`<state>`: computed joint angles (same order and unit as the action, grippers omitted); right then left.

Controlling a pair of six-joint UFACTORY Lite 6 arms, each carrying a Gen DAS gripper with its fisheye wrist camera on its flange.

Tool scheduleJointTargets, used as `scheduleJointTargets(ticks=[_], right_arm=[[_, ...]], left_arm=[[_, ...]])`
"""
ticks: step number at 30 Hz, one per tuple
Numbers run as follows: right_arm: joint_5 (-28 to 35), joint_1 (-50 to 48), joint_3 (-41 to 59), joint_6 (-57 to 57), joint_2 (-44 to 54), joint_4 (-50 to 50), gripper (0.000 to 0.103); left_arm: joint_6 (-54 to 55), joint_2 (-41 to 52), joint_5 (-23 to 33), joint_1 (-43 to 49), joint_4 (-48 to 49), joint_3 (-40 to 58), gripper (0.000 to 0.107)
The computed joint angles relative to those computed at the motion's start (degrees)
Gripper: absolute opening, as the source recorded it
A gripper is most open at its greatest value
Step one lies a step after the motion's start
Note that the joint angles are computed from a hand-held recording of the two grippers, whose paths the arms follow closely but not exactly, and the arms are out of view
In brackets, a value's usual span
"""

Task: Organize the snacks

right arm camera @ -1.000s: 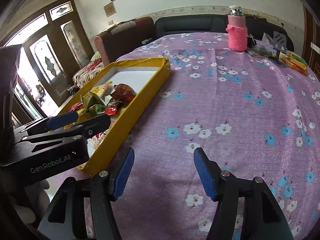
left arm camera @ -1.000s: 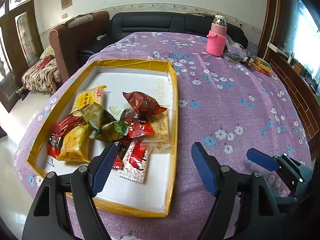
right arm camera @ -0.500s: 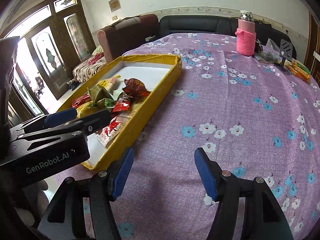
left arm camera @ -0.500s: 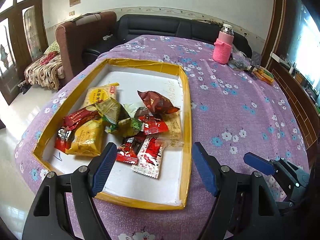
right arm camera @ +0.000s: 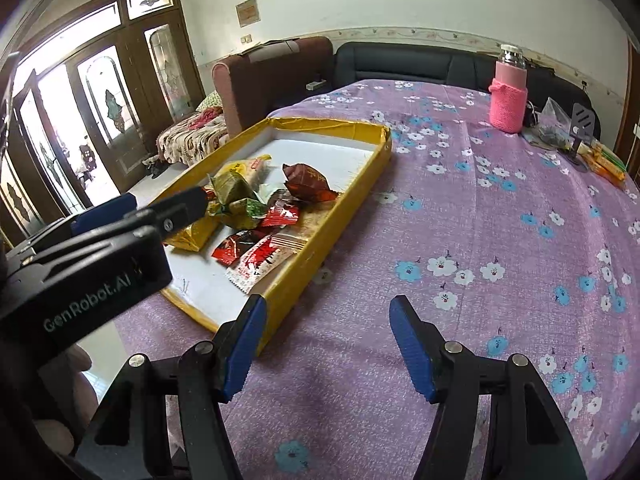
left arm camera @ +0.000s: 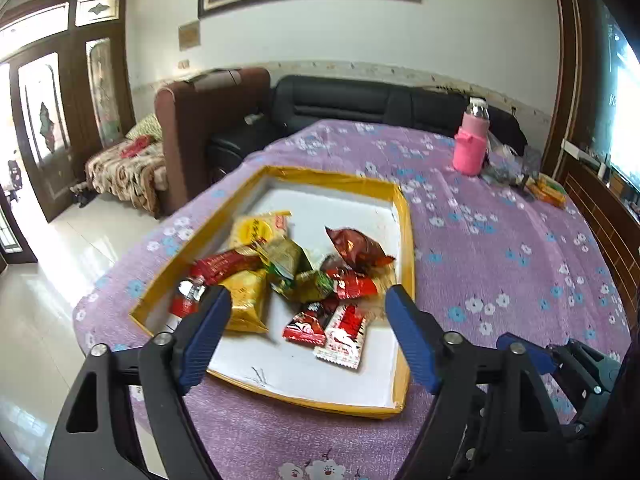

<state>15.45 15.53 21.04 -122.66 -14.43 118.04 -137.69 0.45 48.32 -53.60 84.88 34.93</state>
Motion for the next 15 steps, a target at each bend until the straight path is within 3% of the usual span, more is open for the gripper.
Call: scheduleJointTargets(ticks=[8, 11, 15], right_arm=[[-0.79, 1.22, -2.88, -2.00, -4.37, 2.41, 0.067], [-0.09, 0.64, -4.54, -3.16, -6.86, 3.19, 0.067], [1.18, 0.30, -7.43, -5.14, -11.54, 3.76, 0.067]], left_arm=[[-1.34, -1.51, 6.84, -4.92, -2.21, -0.85, 0.083], [-2.56, -1.06, 12.80, -8.61, -6.18, -0.28, 0.084], [-4.55, -1.82, 18.09, -12.15, -9.11, -0.96, 0.097]])
